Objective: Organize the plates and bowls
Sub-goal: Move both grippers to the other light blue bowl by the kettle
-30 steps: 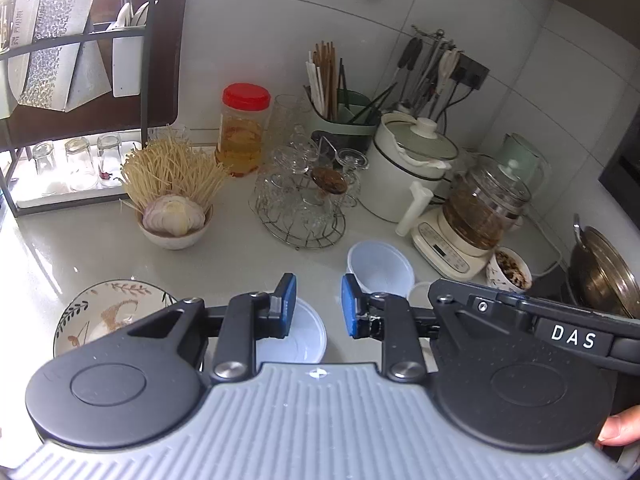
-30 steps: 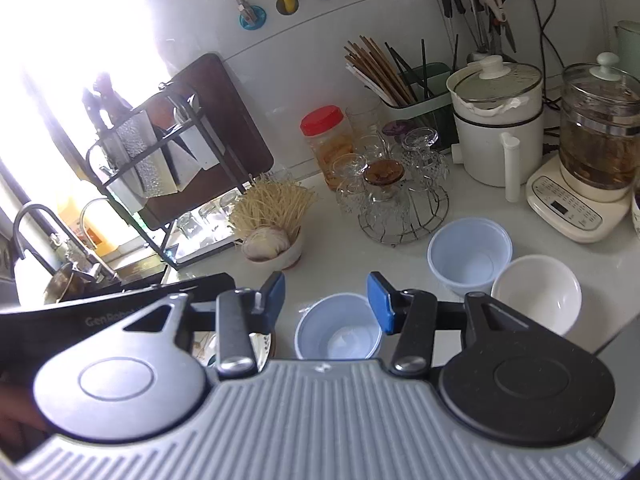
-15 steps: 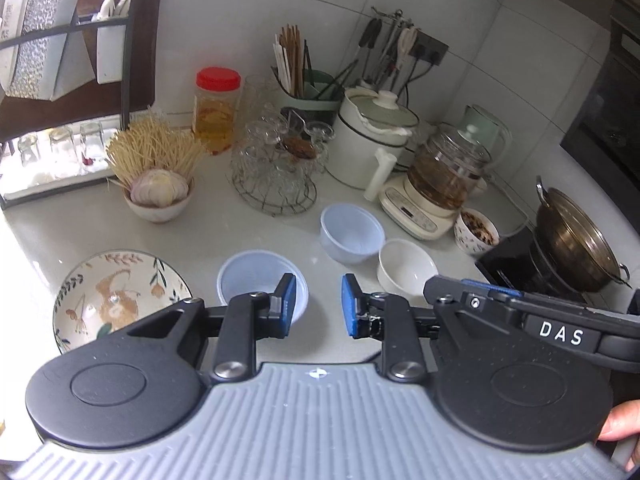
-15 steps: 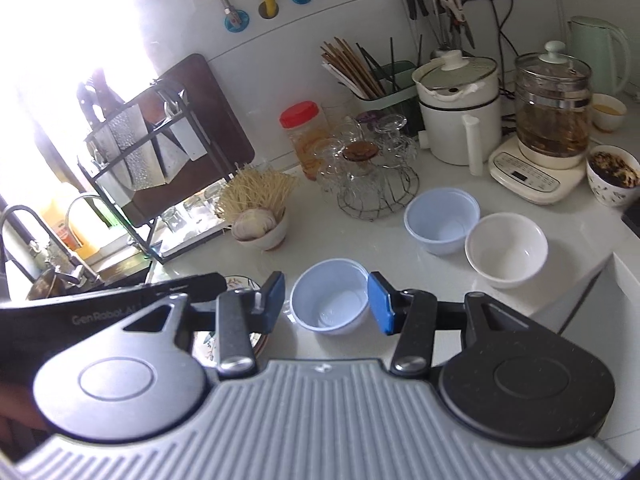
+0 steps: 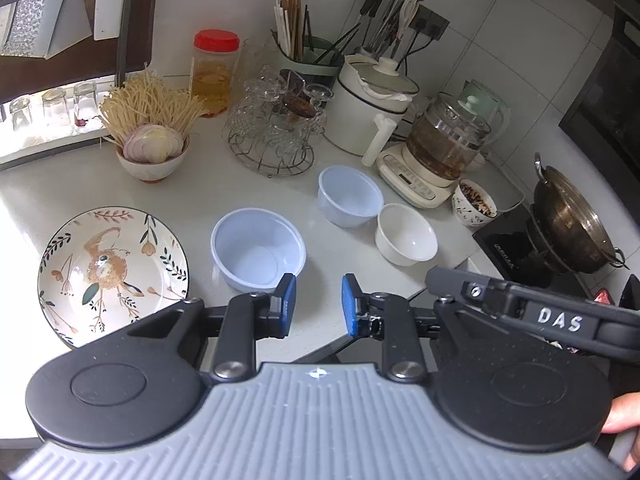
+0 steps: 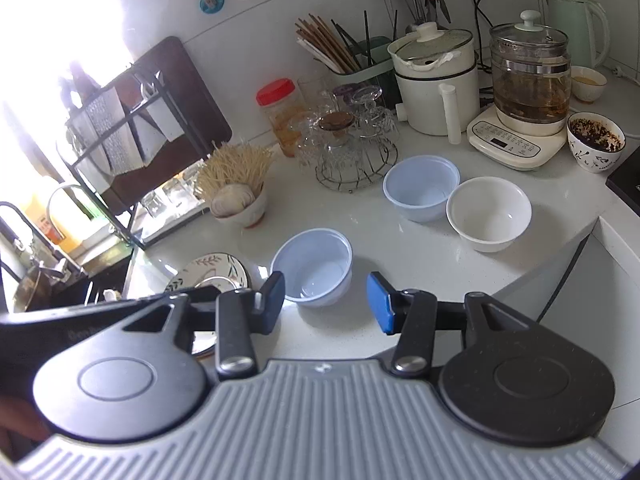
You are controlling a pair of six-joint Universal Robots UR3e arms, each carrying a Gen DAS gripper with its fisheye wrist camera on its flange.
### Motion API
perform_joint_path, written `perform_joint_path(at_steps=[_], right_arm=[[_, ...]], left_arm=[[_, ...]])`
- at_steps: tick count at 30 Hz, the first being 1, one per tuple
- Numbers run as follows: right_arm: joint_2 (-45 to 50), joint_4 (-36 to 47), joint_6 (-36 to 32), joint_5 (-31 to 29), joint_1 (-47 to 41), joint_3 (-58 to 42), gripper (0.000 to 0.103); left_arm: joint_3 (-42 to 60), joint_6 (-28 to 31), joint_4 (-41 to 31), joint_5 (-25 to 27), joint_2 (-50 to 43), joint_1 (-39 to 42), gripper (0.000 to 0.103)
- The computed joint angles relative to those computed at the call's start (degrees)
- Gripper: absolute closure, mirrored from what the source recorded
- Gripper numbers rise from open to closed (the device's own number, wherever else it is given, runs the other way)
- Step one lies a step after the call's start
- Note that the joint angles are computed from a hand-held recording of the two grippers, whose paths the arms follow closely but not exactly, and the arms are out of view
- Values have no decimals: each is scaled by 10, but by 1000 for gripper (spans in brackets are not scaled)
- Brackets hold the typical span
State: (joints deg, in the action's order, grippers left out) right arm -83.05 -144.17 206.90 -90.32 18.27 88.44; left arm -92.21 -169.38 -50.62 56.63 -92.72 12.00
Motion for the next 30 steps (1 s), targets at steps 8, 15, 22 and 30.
perform_joint_path(at_steps=[8,15,22,30], right_arm=[[2,4,1,-32,18,-13,54],[12,-7,5,-30,1,-16,54],[41,-27,-39,12,-49,-28,54],[88,-16,-83,62,-103,-88,54]], left_arm=[[5,23,-17,-24,9,3,74],[16,-1,-2,-18,-13,-4,74],[61,-53,55,-6,-81,-26,74],[208,-105,60,45,-196,-77,68]])
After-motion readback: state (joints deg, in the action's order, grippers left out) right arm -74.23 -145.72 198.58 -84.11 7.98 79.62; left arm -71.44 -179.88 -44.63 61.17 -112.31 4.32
